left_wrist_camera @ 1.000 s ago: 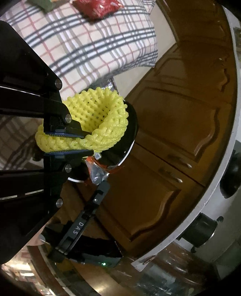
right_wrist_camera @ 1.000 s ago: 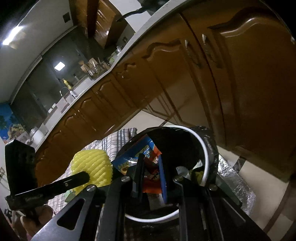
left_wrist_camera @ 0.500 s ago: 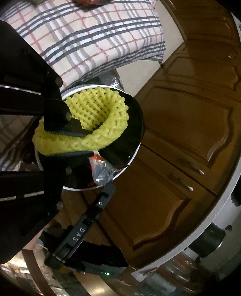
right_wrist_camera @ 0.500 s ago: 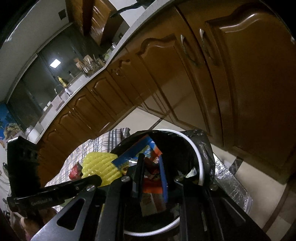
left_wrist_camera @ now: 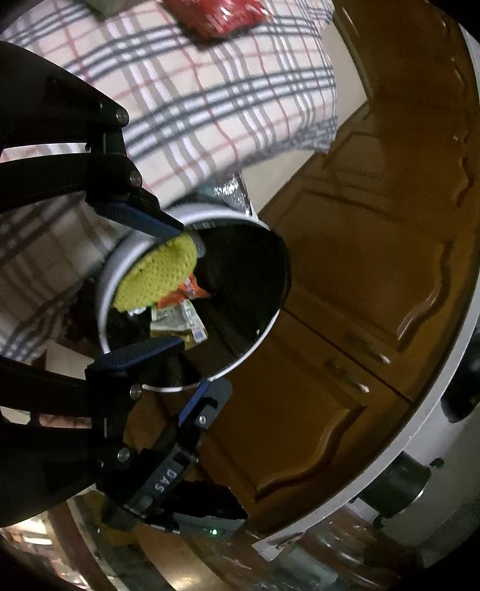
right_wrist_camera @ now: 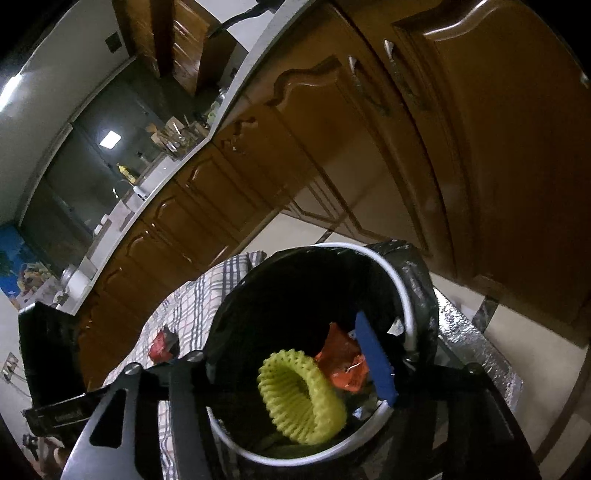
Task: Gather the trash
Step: 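Move both open tools back toward the green carton and red packet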
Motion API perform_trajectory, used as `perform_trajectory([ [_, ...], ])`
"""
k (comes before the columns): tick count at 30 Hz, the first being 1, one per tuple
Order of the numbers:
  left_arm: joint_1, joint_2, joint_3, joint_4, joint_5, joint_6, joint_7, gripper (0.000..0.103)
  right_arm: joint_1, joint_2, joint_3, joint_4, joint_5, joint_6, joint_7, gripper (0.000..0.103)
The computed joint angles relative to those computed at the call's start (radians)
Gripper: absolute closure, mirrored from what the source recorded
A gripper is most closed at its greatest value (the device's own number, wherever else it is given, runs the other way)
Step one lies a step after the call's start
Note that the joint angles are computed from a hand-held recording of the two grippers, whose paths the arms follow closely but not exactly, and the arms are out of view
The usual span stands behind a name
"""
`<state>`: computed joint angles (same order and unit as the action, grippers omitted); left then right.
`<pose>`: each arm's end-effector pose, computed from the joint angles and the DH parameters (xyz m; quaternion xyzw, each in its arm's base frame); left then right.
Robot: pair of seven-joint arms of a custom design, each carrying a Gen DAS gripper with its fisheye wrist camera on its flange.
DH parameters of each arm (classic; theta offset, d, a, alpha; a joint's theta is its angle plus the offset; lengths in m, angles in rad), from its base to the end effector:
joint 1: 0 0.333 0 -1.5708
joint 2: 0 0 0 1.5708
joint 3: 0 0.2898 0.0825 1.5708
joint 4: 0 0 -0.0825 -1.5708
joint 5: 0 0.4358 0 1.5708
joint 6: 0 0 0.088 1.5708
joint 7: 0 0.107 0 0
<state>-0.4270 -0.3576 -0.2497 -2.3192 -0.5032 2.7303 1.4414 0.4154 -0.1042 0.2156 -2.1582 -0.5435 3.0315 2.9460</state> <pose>0.4338 -0.3349 0.5188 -0.5883 0.7078 -0.3907 0.0116 0.4672 0.3936 0.5015 -0.5485 0.6870 -0.0600 0.4728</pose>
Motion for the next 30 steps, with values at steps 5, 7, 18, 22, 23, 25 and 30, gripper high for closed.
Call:
perform_trajectory([
  [5, 0.022, -0.1, -0.016, -0.099, 0.037, 0.024, -0.053, 0.047, -0.001, 0.008, 0.023, 0.022, -0.07, 0.0, 0.057, 0.023],
  [7, 0.036, -0.155, -0.027, -0.148, 0.07, 0.029, -0.085, 0.047, 0.007, 0.012, 0.029, 0.035, -0.096, -0.01, 0.07, 0.022],
  [18, 0.071, -0.394, -0.015, -0.34, 0.17, -0.003, -0.194, 0.047, 0.091, 0.078, 0.022, 0.143, -0.122, -0.049, 0.011, 0.021],
  [22, 0.079, -0.462, -0.005, -0.388, 0.186, -0.029, -0.209, 0.047, 0.123, 0.113, 0.013, 0.182, -0.091, -0.048, -0.036, 0.021],
  [23, 0.08, -0.48, 0.0, -0.401, 0.188, -0.036, -0.21, 0.047, 0.131, 0.121, 0.011, 0.19, -0.076, -0.046, -0.05, 0.021],
  [25, 0.085, -0.52, 0.004, -0.428, 0.194, -0.047, -0.217, 0.047, 0.147, 0.143, 0.009, 0.212, -0.037, -0.045, -0.088, 0.021],
  [30, 0.095, -0.616, 0.016, -0.49, 0.204, -0.07, -0.225, 0.047, 0.188, 0.191, 0.002, 0.269, 0.008, -0.063, -0.154, 0.021],
])
